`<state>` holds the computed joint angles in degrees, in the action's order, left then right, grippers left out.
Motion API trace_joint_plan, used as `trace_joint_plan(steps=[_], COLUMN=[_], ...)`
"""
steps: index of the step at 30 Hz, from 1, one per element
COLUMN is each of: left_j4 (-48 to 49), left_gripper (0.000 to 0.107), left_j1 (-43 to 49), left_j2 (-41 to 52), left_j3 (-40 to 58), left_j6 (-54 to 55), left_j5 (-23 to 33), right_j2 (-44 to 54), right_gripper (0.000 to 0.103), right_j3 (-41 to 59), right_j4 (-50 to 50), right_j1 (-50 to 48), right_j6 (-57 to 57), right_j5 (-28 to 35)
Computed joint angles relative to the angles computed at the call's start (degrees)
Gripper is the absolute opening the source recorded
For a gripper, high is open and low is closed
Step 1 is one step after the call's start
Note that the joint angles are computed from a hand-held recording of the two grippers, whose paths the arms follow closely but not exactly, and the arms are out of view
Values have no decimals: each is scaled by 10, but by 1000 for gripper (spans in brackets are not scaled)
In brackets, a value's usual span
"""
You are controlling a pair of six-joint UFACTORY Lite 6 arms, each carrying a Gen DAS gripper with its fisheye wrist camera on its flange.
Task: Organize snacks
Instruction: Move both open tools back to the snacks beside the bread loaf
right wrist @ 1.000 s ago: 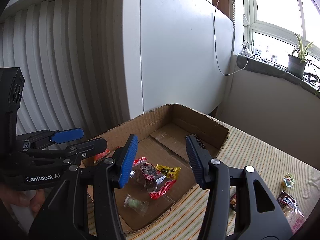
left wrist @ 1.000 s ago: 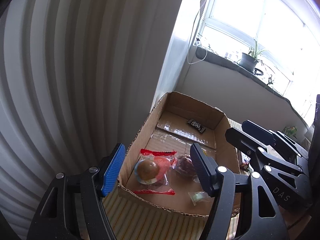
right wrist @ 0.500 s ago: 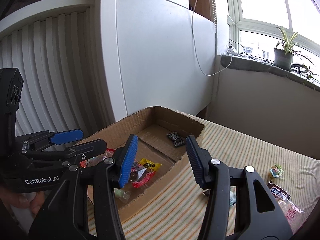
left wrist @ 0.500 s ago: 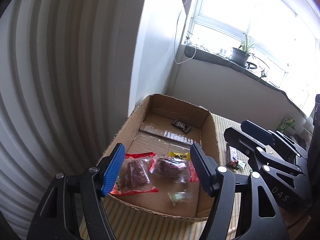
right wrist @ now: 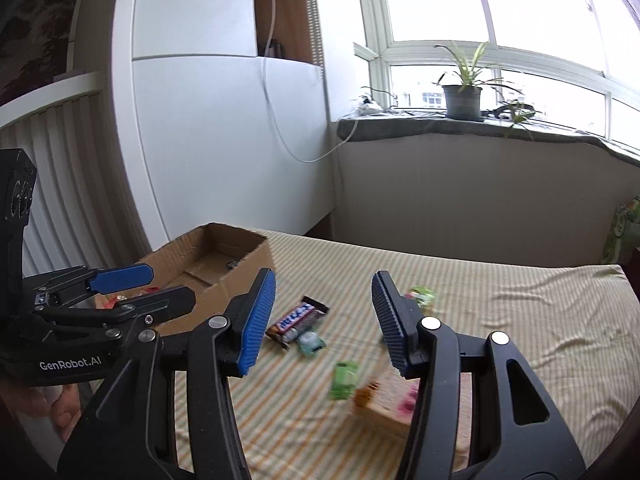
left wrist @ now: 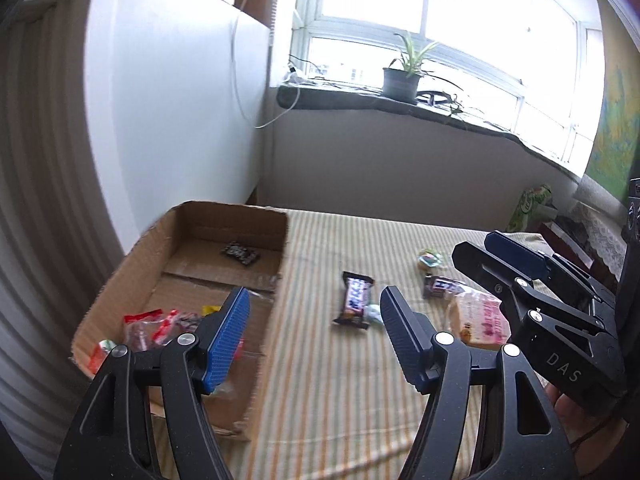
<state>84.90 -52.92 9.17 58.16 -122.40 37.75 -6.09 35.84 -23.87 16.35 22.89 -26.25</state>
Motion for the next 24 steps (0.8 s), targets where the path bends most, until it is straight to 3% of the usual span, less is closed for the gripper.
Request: trace_joint_plan(steps=[6,10,21,24], left_j4=[-38,-54,-77,-69], left_gripper=[67,67,68,73], left_j1=[-60,-79,-95,-92], left_j2=[89,115,154,165], left_j3=[124,169,230,225], left_j6=[67,104,139,119], left_j5=[5,10,18,7], right_j2=[-88,-117,-130,-110], right_gripper=[53,53,53,53], right_j3=[-73,-92,-114,-132], right_j4=[-213,-298,-331,-319], right_j1=[-187,-262,-300,-311], right_j6=[163,222,229,195], right_j5=[-33,-59,-65,-65])
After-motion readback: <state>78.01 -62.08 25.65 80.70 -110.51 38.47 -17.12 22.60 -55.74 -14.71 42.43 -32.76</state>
